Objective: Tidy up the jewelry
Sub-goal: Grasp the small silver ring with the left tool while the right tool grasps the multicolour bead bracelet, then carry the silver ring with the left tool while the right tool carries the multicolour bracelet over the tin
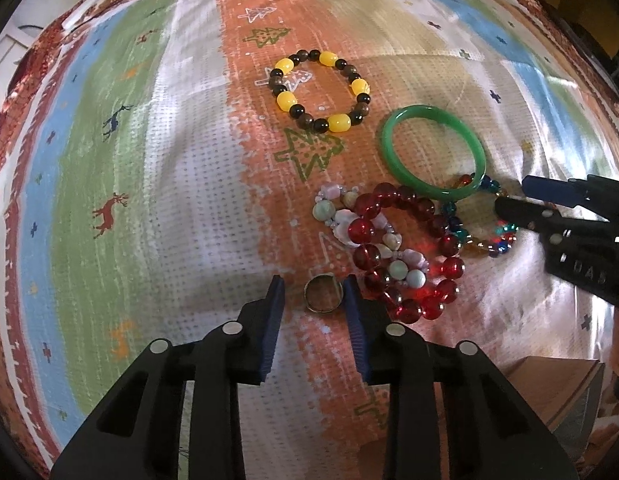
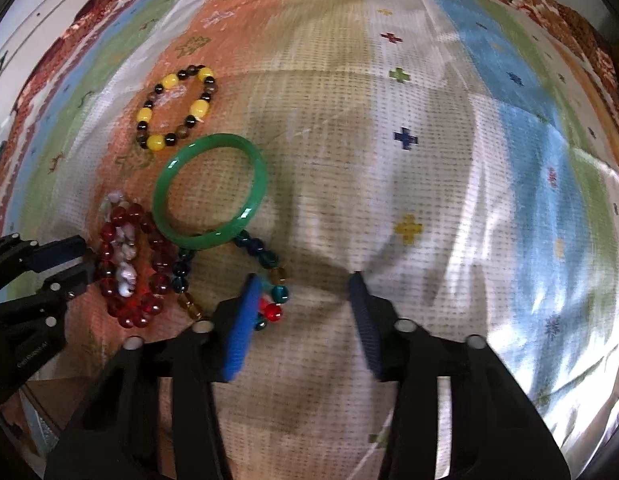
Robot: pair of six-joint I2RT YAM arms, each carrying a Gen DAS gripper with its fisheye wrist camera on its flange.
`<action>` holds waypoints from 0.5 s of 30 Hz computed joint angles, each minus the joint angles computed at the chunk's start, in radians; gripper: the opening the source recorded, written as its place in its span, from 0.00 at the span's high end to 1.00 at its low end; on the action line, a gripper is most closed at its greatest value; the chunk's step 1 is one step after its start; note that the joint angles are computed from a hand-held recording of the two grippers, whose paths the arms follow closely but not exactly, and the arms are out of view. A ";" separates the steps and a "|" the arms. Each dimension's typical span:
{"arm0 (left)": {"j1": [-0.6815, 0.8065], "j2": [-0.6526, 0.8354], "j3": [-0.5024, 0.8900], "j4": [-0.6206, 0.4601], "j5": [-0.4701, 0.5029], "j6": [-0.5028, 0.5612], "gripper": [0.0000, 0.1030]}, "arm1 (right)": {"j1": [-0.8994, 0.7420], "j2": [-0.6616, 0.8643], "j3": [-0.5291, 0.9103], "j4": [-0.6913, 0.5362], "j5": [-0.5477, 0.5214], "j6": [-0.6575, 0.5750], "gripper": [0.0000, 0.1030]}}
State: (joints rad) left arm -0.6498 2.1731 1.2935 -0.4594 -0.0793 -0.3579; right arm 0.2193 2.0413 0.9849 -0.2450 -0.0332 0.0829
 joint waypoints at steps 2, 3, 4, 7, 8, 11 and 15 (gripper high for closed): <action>0.002 -0.001 -0.003 0.001 -0.008 0.002 0.80 | -0.008 -0.002 -0.005 0.002 -0.012 -0.003 0.73; 0.003 0.002 -0.001 0.001 -0.010 0.003 0.81 | -0.010 -0.003 -0.007 0.001 -0.018 -0.006 0.79; 0.004 0.001 -0.003 0.003 -0.009 0.004 0.81 | -0.012 -0.003 -0.009 0.001 -0.030 -0.010 0.85; 0.017 -0.016 -0.026 0.016 0.004 0.009 0.82 | -0.013 -0.005 -0.013 0.001 -0.051 -0.027 0.89; 0.023 -0.023 -0.036 0.020 0.007 0.011 0.82 | -0.013 -0.007 -0.014 0.001 -0.055 -0.029 0.90; 0.030 -0.037 -0.054 0.029 0.011 0.006 0.82 | -0.014 -0.025 -0.018 -0.014 -0.070 -0.035 0.90; 0.048 -0.087 -0.098 0.045 0.011 0.003 0.82 | 0.006 -0.108 -0.069 -0.002 -0.050 -0.048 0.90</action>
State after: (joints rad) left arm -0.6022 2.0865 1.1953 -0.4142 -0.0687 -0.3551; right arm 0.2248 1.9337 0.9156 -0.2469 -0.0833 0.0345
